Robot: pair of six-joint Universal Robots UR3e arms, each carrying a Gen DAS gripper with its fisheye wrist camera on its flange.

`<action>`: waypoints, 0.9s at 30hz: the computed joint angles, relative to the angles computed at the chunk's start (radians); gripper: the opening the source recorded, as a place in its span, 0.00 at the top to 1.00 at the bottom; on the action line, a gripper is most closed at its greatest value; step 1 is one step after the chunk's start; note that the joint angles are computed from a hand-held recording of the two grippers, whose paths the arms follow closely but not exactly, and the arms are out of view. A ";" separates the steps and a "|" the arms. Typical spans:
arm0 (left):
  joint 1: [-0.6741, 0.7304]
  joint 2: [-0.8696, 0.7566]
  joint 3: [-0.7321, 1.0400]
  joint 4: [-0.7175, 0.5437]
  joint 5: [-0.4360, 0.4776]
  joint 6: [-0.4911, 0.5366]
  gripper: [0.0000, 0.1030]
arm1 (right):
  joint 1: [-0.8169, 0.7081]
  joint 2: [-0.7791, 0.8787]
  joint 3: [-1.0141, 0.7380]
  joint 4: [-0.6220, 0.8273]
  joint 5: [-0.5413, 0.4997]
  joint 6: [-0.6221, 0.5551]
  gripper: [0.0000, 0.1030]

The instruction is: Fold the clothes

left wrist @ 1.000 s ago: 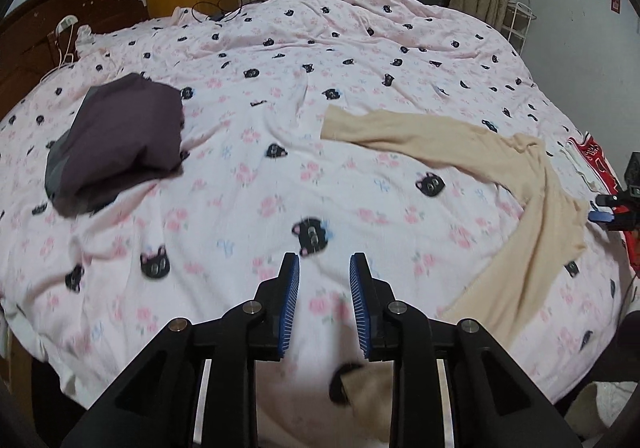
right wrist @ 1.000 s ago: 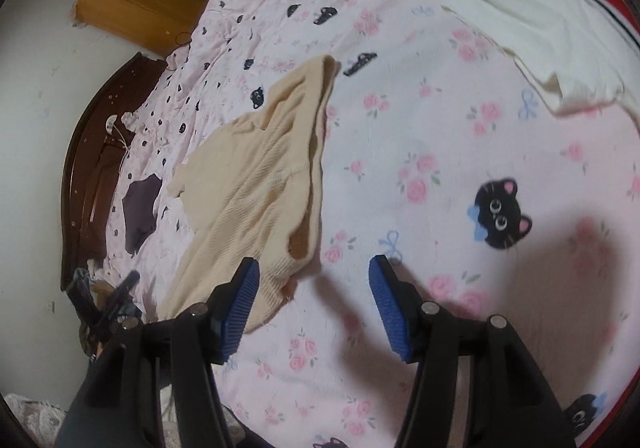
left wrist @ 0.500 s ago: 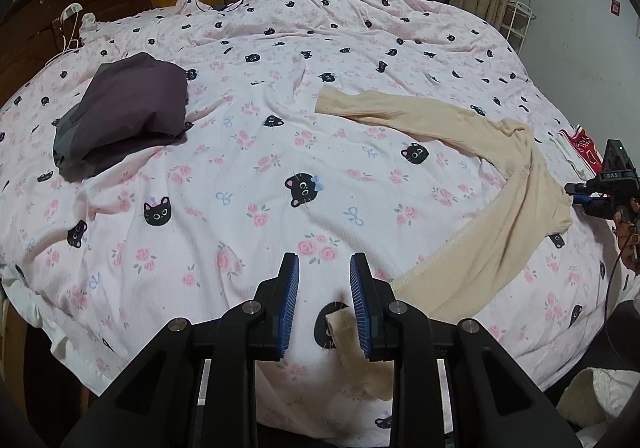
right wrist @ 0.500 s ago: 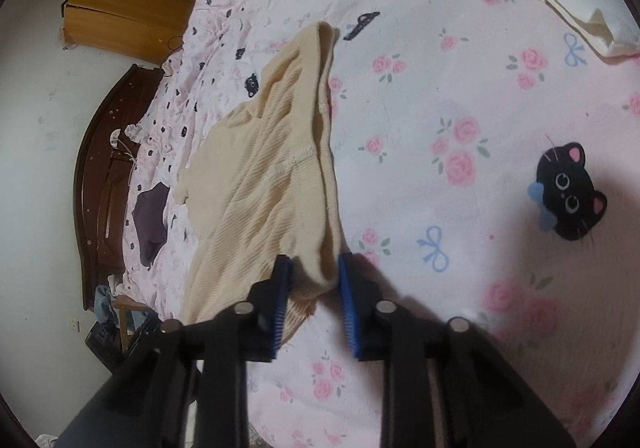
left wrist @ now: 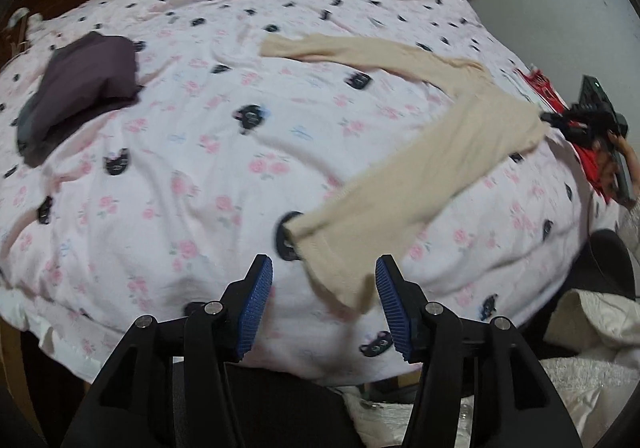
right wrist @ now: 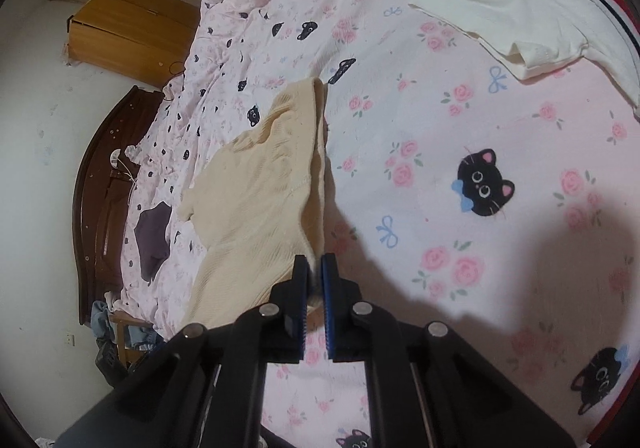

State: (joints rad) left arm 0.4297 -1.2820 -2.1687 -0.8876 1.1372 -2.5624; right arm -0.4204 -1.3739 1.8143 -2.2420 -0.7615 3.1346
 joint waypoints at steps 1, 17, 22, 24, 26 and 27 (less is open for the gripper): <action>-0.001 -0.014 -0.001 0.010 -0.019 0.000 0.53 | 0.000 -0.005 0.001 0.004 -0.003 -0.003 0.93; 0.011 -0.286 0.167 0.007 -0.061 -0.030 0.81 | 0.007 -0.041 0.009 0.032 -0.032 -0.022 0.93; -0.005 -0.314 0.203 -0.009 -0.058 -0.037 0.96 | 0.006 -0.042 0.017 0.023 -0.038 -0.017 0.93; -0.001 -0.301 0.211 -0.011 -0.071 -0.041 0.96 | 0.003 -0.050 0.022 0.025 -0.038 -0.018 0.93; 0.003 -0.290 0.229 -0.011 -0.084 -0.046 0.96 | -0.002 -0.061 0.024 0.036 -0.036 -0.026 0.93; 0.005 -0.286 0.242 -0.008 -0.090 -0.053 0.96 | -0.005 -0.065 0.022 0.042 -0.033 -0.030 0.93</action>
State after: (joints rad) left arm 0.4345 -1.5679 -1.9268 -0.8956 1.0467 -2.6150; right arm -0.4255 -1.4385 1.8366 -2.2003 -0.7942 3.1045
